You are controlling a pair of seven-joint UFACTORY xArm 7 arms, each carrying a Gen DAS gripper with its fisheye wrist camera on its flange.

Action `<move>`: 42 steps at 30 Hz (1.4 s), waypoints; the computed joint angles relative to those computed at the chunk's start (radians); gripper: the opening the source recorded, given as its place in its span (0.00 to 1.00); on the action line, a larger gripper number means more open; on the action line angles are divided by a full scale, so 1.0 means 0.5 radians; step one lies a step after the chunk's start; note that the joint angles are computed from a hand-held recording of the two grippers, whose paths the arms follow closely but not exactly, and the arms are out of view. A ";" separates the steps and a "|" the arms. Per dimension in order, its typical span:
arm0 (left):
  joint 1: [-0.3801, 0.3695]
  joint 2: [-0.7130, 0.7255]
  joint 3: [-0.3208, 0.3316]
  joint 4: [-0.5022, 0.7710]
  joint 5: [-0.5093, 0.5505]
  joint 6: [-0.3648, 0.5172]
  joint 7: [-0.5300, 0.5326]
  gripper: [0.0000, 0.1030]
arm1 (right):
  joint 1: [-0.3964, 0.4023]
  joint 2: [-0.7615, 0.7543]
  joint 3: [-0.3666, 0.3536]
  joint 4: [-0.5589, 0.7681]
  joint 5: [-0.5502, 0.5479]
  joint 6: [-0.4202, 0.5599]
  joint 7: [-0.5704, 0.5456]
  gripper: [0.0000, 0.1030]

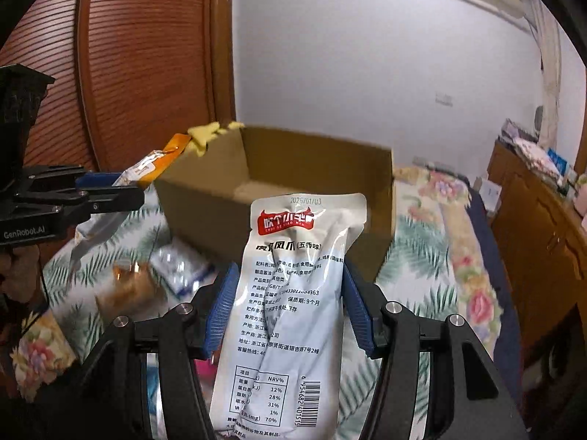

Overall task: Organize snacks
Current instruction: 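Lift both held packets and carry them over the cardboard box, then open both tools to drop the packets into the box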

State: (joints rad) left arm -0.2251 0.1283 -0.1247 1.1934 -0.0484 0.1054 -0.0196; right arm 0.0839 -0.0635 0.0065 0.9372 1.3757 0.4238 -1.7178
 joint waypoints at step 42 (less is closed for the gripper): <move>0.026 1.105 0.223 1.627 0.278 0.732 -0.149 0.47 | -0.191 1.109 0.496 1.275 -1.309 -0.452 1.319 0.66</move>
State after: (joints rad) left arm -0.2123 0.6806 -0.0132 2.0067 0.0905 0.4713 -0.0942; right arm -0.0115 0.4910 0.2543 1.5746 0.7213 0.1977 -1.0583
